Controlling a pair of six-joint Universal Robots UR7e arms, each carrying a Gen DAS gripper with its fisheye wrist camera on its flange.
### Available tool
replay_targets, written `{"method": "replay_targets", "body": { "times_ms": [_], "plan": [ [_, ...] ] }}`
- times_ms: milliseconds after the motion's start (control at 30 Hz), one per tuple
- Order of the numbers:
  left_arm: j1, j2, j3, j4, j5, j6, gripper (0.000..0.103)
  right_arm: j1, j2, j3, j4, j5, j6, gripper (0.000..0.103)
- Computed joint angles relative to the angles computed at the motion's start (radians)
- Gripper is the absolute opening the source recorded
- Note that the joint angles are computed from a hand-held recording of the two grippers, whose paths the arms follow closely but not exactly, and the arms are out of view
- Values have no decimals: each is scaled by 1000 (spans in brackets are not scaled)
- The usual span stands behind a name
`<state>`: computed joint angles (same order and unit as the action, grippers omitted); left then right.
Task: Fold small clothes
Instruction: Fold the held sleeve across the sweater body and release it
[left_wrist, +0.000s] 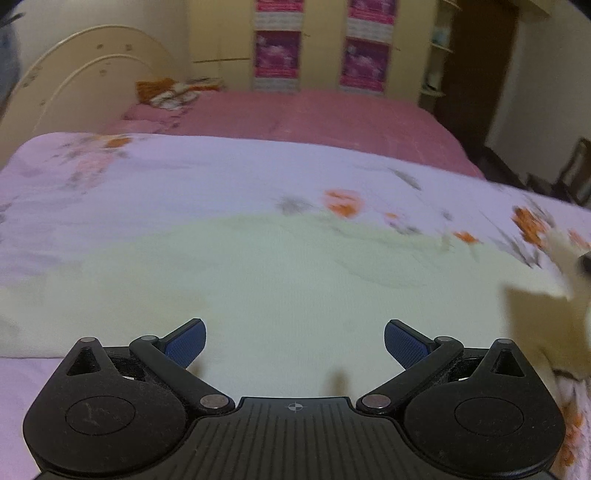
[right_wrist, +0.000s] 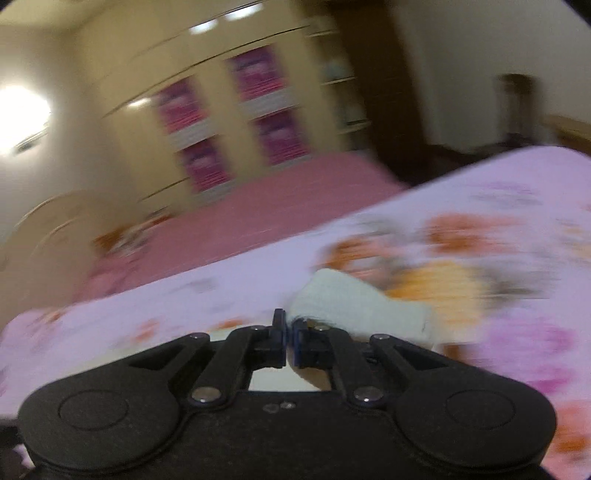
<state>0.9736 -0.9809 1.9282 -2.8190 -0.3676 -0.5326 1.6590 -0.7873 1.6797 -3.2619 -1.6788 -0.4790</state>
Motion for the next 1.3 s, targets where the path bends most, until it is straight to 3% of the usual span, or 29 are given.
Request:
{"method": "replay_targets", "body": {
  "times_ms": [167, 233, 333, 400, 500, 600, 733, 767, 800, 833, 967, 1100, 1300],
  "plan": [
    [38, -71, 54, -4, 19, -23, 103, 73, 130, -36, 111, -7, -113, 6],
    [55, -76, 64, -46, -6, 25, 103, 96, 168, -51, 188, -49, -157, 22],
    [70, -66, 68, -115, -69, 93, 103, 119, 179, -28, 194, -88, -233, 44],
    [73, -49, 65, -167, -127, 150, 103, 126, 146, 7, 186, -70, -254, 51],
    [66, 8, 46, -221, -190, 258, 103, 105, 82, 51, 141, -52, -216, 60],
    [55, 104, 2, -318, -217, 416, 102, 78, 40, 75, 85, -103, -180, 61],
    [46, 208, -70, -397, -217, 536, 101, 42, -11, 113, 56, -131, -80, 61],
    [49, 229, -84, -428, -225, 574, 89, 29, -27, 139, 35, -134, -82, 61],
    [51, 236, -94, -420, -242, 587, 79, 23, -32, 149, 21, -144, -84, 61],
    [56, 242, -107, -407, -256, 586, 77, 18, -37, 159, 10, -152, -83, 61],
    [59, 282, -125, -473, -236, 639, 76, -13, -47, 169, 6, -151, -48, 61],
    [41, 221, -44, -438, -296, 609, 76, -26, -67, 195, -5, -139, -31, 61],
    [41, 228, -40, -511, -262, 674, 76, -36, -69, 195, 7, -137, -20, 62]
  ]
}}
